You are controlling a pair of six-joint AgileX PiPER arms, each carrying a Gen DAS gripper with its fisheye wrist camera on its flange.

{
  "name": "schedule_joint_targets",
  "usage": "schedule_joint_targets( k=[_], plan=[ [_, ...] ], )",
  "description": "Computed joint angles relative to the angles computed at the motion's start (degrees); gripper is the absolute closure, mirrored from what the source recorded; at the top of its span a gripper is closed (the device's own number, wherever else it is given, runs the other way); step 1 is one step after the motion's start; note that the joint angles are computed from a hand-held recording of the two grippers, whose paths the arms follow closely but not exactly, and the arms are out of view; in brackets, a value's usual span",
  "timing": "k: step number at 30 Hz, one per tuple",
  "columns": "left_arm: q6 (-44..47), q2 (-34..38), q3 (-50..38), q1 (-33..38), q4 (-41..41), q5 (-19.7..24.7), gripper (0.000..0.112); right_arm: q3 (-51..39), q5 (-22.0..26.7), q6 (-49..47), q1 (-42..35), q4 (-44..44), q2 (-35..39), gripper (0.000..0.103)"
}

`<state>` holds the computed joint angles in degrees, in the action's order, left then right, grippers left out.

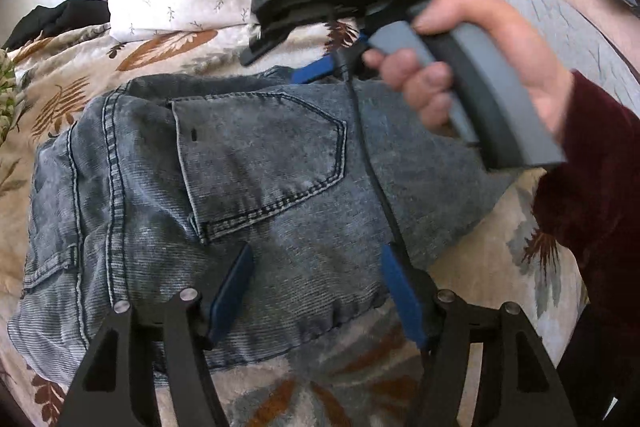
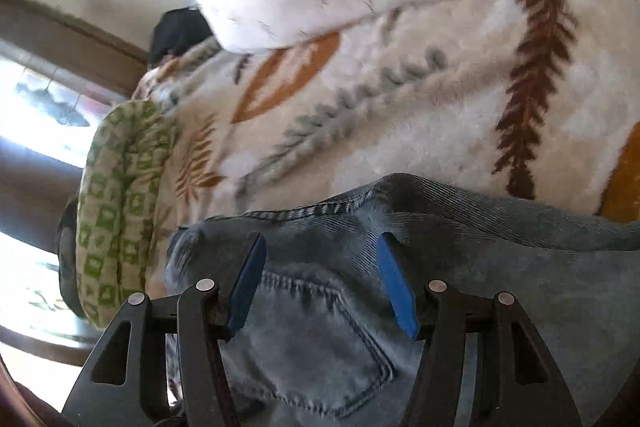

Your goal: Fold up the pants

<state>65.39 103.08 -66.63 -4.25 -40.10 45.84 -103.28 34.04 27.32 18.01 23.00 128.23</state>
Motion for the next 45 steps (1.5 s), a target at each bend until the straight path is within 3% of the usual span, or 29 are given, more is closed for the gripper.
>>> schedule_joint_targets(
  k=[3, 9, 11, 15, 17, 18, 20, 22, 23, 26, 29, 30, 31, 34, 42, 45],
  plan=[
    [1.91, -0.59, 1.15, 0.05, 0.05, -0.32, 0.043, -7.26, 5.35, 7.84, 1.03, -10.38, 4.15, 0.051],
    [6.55, -1.55, 3.05, 1.22, -1.2, 0.45, 0.043, -18.28, 14.26, 12.09, 2.22, -17.06, 9.37, 0.051],
    [6.79, -1.84, 3.04, 1.39, -1.27, 0.88, 0.043, -17.24, 13.07, 12.17, 1.98, -17.0, 9.01, 0.052],
    [6.68, -1.5, 2.09, 2.41, -2.28, 2.4, 0.043, -7.24, 3.15, 16.14, 2.38, -21.4, 3.35, 0.052],
    [6.75, -1.01, 1.4, 2.76, -2.58, 2.73, 0.043, -2.86, 0.48, 15.86, 2.13, -21.45, 0.2, 0.052],
    [6.4, -0.9, 1.3, 2.66, -2.34, 2.68, 0.043, -2.93, 1.85, 15.05, 1.96, -21.87, -0.58, 0.052],
    [6.33, -0.88, 1.42, 2.4, -2.16, 2.04, 0.043, -7.13, 9.72, 14.81, 1.89, -24.43, 0.34, 0.052],
    [6.41, -0.54, 1.11, 2.29, -2.02, 1.78, 0.043, -12.22, 17.2, 9.45, 0.48, -21.1, 2.87, 0.052],
    [6.32, -0.25, 0.83, 2.26, -1.95, 1.8, 0.043, -12.89, 18.67, 7.57, -0.25, -19.28, 3.46, 0.053],
    [6.62, 0.04, 0.58, 2.26, -1.92, 1.75, 0.043, -10.07, 15.99, 0.17, -2.32, -11.99, 3.07, 0.057],
    [6.58, -0.26, 1.04, 1.94, -1.88, 1.28, 0.043, -10.42, 14.65, -1.66, -2.56, -10.95, 4.12, 0.057],
    [6.62, -0.23, 1.02, 1.89, -1.84, 1.24, 0.043, -11.2, 15.15, -3.54, -2.95, -8.84, 4.97, 0.061],
    [6.69, -0.09, 0.89, 1.88, -1.81, 1.27, 0.043, -12.03, 16.22, -4.23, -3.02, -8.42, 5.41, 0.078],
    [6.46, 0.39, 0.36, 1.71, -1.74, 1.26, 0.043, -15.84, 19.57, -4.99, -1.88, -10.92, 6.76, 0.093],
    [5.99, 0.6, -0.11, 2.2, -1.5, 1.68, 0.043, -30.27, 27.11, 5.53, 1.52, -24.92, 12.13, 0.097],
    [7.15, -0.3, 1.37, 1.73, -1.3, 0.09, 0.043, -30.49, 26.58, 6.99, 1.01, -25.04, 13.23, 0.097]
  ],
)
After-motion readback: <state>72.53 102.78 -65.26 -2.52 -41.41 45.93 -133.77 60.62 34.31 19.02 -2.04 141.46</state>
